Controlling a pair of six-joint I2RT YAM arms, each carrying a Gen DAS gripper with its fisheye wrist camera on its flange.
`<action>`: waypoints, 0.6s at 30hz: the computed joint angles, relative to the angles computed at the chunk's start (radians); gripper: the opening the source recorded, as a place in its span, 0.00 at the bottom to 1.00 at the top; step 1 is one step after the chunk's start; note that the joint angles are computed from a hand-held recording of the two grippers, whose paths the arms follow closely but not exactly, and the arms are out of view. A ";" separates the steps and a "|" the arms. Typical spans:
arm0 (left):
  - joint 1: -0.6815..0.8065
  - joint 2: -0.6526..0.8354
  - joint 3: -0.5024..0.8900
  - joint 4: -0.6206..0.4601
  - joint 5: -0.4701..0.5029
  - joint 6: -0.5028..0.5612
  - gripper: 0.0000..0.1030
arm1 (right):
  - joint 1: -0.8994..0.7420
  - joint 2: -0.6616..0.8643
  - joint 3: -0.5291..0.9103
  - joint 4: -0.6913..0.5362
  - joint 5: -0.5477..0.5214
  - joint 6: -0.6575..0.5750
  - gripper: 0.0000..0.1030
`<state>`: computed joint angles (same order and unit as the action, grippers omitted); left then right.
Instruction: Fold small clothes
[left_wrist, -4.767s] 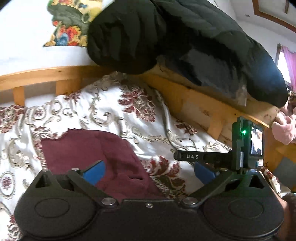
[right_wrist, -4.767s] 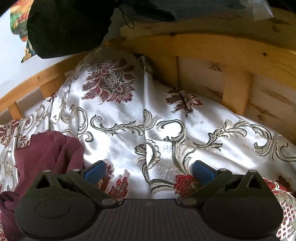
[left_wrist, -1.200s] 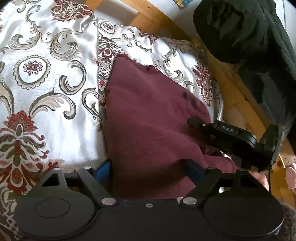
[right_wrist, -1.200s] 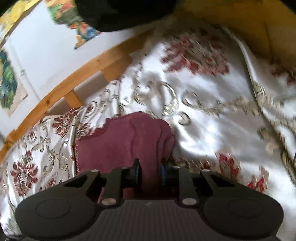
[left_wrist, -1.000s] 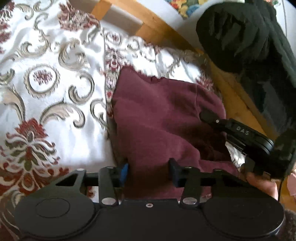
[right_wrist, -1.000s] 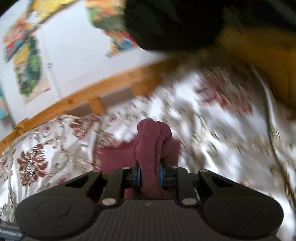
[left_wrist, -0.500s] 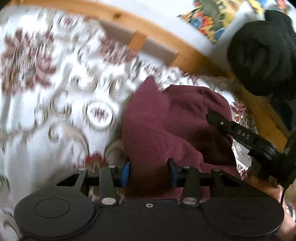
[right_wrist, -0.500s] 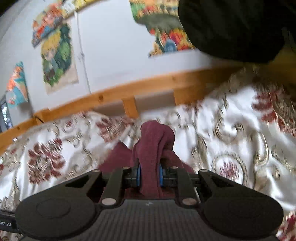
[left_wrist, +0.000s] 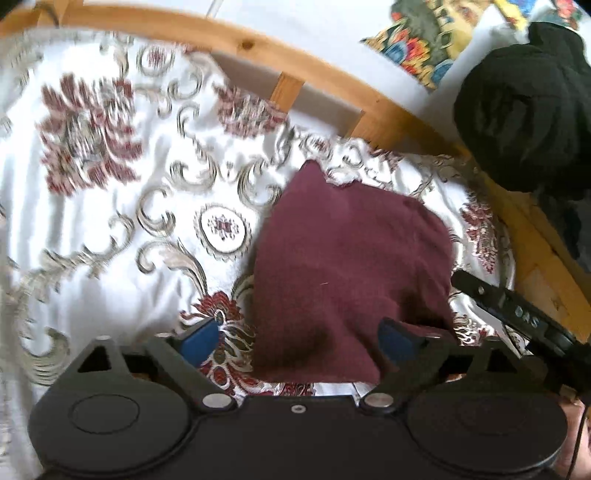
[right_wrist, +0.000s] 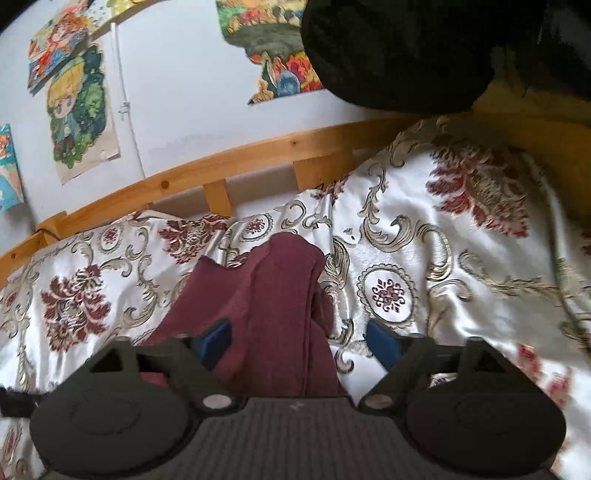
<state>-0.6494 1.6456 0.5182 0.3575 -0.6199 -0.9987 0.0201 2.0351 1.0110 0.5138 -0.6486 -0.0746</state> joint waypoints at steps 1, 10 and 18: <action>-0.029 -0.034 -0.006 -0.039 -0.033 -0.002 0.99 | -0.010 -0.038 -0.046 0.012 -0.006 -0.007 0.92; -0.371 -0.188 0.045 -0.583 -0.341 -0.284 0.99 | -0.146 -0.397 -0.427 0.015 -0.109 -0.069 1.00; -0.589 -0.084 0.149 -0.948 -0.414 -0.614 0.99 | -0.237 -0.592 -0.561 -0.161 -0.124 -0.179 1.00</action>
<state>-1.2384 1.5614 0.6673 -0.5903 -1.0337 -1.6125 -0.2167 1.4434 0.4502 0.3527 -0.7725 -0.2532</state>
